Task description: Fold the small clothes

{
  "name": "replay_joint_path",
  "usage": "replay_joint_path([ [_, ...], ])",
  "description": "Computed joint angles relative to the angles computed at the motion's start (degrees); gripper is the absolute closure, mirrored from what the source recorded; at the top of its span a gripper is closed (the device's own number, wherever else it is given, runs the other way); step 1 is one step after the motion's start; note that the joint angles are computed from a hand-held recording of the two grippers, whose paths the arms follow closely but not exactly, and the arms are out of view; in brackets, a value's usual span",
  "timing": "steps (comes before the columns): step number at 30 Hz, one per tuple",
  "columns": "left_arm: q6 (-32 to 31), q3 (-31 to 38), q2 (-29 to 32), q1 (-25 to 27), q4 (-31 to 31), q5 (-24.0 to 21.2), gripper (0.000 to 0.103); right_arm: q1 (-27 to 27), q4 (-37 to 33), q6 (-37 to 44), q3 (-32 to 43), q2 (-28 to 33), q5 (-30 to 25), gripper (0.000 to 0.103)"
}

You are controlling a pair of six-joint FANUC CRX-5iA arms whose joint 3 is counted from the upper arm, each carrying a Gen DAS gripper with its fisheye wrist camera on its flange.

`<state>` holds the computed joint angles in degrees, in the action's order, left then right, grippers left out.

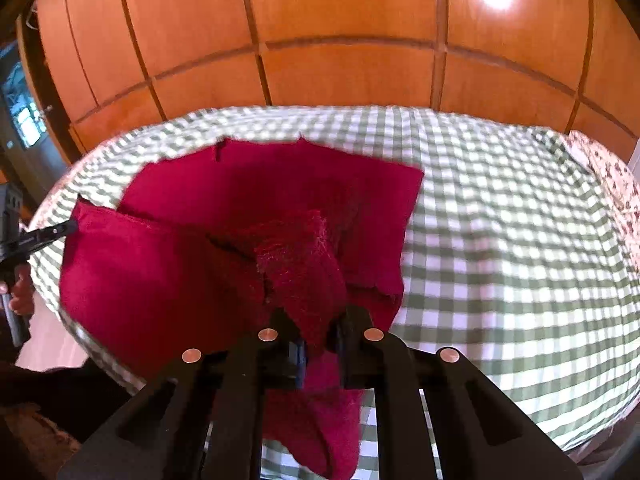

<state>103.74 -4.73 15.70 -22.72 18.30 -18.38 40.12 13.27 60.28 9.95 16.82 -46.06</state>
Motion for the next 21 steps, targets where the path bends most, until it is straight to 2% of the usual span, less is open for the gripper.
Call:
replay_joint_path([
  [3, 0.4, 3.5, 1.1, 0.8, -1.4, -0.9, 0.097, -1.0, -0.4, -0.4, 1.5, 0.1, 1.7, 0.093],
  [6, 7.2, 13.6, 5.5, 1.6, -10.5, -6.4, 0.097, -2.6, -0.8, -0.5, 6.0, 3.3, 2.1, 0.093],
  [9, 11.6, 23.4, 10.6, 2.0, -16.3, -11.8, 0.097, -4.4, -1.9, -0.6, 13.9, 9.2, 0.4, 0.093],
  [13, 14.4, 35.4, 17.9, 2.6, -20.3, -18.8, 0.097, -6.9, -4.0, -1.8, 28.4, 19.6, -4.5, 0.094],
  [16, 17.0, 46.4, 24.5, 2.2, -24.7, -26.5, 0.097, -7.8, -4.2, -3.4, 39.3, 27.6, -10.4, 0.095],
  [18, 18.1, 55.3, 29.7, 1.2, -29.2, -34.0, 0.097, -8.5, -5.5, -4.1, 46.4, 32.6, -14.7, 0.095],
  [19, 18.4, 59.5, 32.6, 1.1, -29.5, -37.6, 0.097, -8.7, -5.5, -4.7, 51.2, 35.9, -18.1, 0.095],
  [21, 18.5, 67.7, 37.8, 0.8, -30.5, -44.4, 0.097, -9.2, -6.9, -5.4, 55.4, 39.1, -20.6, 0.095],
])
